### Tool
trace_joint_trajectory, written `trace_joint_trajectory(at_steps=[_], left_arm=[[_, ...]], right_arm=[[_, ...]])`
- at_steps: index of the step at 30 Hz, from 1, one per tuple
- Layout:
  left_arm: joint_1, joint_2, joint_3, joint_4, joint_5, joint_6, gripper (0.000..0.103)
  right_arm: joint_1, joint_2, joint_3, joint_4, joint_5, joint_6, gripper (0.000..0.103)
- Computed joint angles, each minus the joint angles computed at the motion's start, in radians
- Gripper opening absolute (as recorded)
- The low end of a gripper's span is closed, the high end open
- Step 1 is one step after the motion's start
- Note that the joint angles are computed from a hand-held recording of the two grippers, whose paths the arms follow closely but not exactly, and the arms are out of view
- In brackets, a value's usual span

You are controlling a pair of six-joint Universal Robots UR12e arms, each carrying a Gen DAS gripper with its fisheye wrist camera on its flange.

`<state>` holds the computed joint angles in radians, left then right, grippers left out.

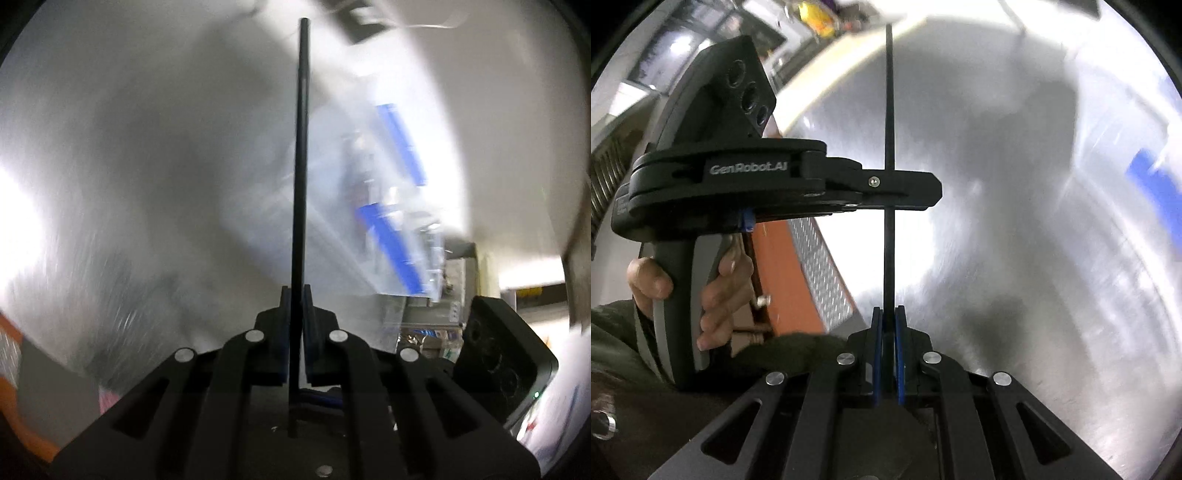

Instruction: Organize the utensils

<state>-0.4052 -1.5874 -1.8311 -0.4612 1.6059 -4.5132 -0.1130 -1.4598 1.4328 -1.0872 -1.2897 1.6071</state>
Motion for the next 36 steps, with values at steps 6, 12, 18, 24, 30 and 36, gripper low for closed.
trace_joint_trajectory(at_steps=[6,12,18,24,30,36], left_arm=[[0.051,-0.089,0.208,-0.071,-0.03,0.317,0.005],[0.117,-0.27,0.495,-0.184,-0.126,0.557,0.005],[0.165,-0.454,0.725,-0.412,-0.25,0.672,0.005],[0.184,-0.542,0.773,-0.602,-0.38,0.72,0.005],[0.199,-0.577,0.768,-0.724,-0.487,0.733,0.005],[0.181,-0.551,0.765,-0.708,-0.363,0.73,0.005]], right_arm=[[-0.047,0.058,-0.144,-0.02,0.223,0.053,0.007],[-0.042,0.137,-0.243,-0.31,0.32,0.33,0.008],[0.003,0.274,-0.347,-0.389,0.224,0.571,0.008],[0.026,0.369,-0.395,-0.297,0.111,0.68,0.008],[0.036,0.43,-0.462,-0.201,0.067,0.74,0.009],[0.022,0.386,-0.406,-0.348,0.037,0.769,0.022]])
